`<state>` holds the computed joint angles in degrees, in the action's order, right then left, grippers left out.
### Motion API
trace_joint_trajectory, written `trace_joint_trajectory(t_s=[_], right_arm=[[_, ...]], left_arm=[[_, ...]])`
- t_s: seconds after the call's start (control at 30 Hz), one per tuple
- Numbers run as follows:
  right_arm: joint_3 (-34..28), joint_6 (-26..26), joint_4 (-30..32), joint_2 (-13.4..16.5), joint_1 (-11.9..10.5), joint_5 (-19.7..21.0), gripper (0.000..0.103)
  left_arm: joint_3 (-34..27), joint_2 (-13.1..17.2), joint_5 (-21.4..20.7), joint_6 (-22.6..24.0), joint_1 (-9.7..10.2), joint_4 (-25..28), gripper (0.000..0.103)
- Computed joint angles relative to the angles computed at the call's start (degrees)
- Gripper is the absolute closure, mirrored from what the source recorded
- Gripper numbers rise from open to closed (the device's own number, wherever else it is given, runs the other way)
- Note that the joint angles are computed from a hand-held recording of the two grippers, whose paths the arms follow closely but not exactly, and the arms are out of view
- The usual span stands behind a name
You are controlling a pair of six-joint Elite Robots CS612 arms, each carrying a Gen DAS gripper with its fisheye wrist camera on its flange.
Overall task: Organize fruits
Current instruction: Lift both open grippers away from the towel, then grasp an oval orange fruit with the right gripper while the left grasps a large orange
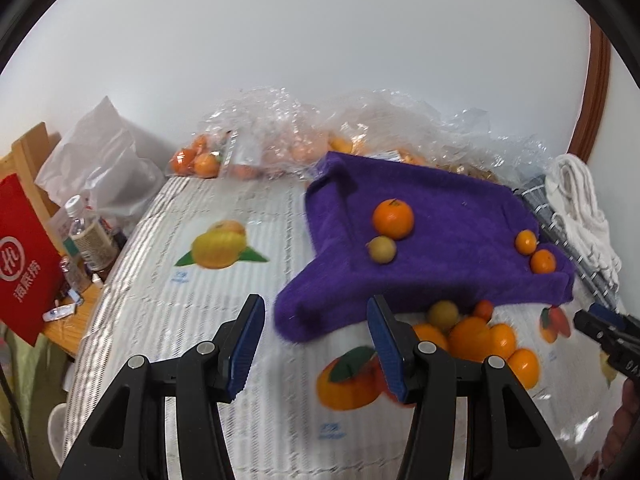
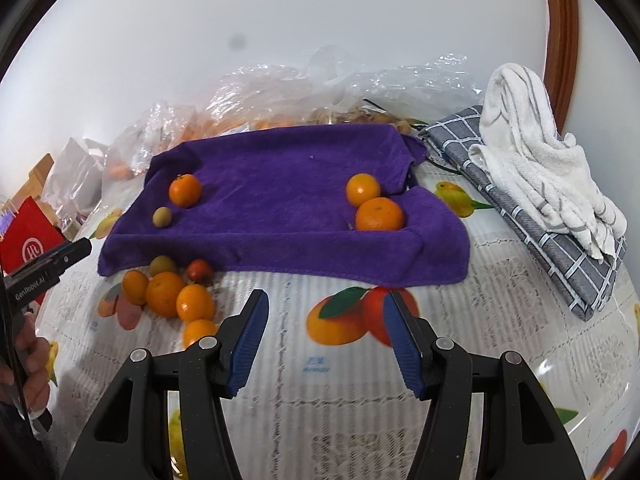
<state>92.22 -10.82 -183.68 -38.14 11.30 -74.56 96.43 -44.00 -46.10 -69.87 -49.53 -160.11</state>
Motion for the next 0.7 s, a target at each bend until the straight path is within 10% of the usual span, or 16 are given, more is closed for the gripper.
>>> trace_joint_trajectory(t_s=[0.7], right_arm=[[1.45, -10.69, 3.54, 0.48, 3.32, 4.46, 0.056]], left_arm=[[4.20, 0.06, -7.10, -2.49, -0.20, -3.86, 0.052]])
